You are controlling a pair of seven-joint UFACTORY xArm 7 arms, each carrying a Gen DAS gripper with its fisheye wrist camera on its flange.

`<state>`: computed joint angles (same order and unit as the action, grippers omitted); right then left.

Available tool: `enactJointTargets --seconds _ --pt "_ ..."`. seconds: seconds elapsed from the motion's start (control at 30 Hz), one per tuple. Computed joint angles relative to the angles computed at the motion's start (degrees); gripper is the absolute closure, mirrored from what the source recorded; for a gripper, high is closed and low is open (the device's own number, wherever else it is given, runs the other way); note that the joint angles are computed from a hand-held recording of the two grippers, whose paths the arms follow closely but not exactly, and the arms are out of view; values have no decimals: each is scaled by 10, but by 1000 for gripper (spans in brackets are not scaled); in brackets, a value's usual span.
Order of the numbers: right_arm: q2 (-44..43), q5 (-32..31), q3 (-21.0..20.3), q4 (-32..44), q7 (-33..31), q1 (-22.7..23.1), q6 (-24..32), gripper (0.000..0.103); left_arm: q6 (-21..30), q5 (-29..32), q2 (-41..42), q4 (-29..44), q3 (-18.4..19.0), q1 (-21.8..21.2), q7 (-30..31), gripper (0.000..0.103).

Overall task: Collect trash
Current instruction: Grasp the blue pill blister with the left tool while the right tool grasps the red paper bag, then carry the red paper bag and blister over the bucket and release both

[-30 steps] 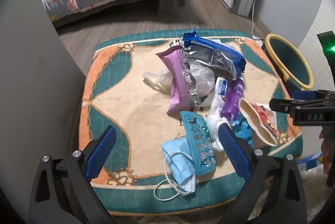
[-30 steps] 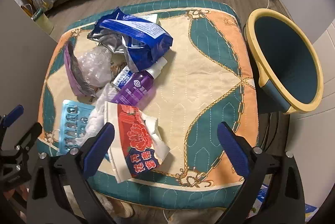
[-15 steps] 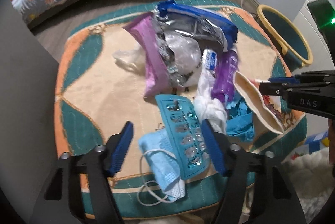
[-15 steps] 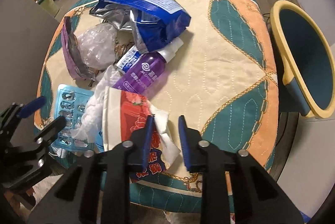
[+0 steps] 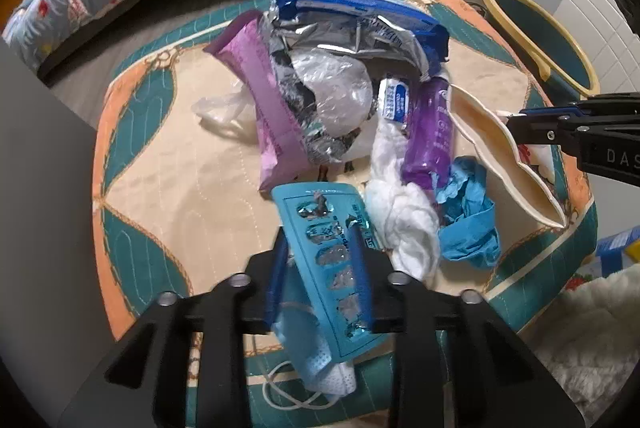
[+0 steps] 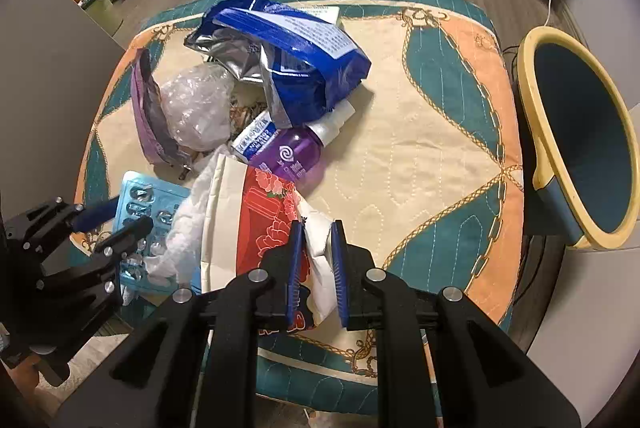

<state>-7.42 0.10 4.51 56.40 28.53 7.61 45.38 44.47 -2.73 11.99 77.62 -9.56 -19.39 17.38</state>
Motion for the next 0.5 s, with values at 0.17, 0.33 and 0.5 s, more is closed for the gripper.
enactJointTargets --seconds 0.17,0.33,0.5 --pt "-11 1 -2 1 -1 -2 -6 89 -12 -27 -8 -1 -4 5 14 86" --pt "-25 -1 -6 4 4 -9 -23 89 -37 -38 -20 -5 -6 6 30 87" --pt "-39 -24 -6 11 17 -22 -30 89 -66 -72 -32 -1 -9 10 43 92"
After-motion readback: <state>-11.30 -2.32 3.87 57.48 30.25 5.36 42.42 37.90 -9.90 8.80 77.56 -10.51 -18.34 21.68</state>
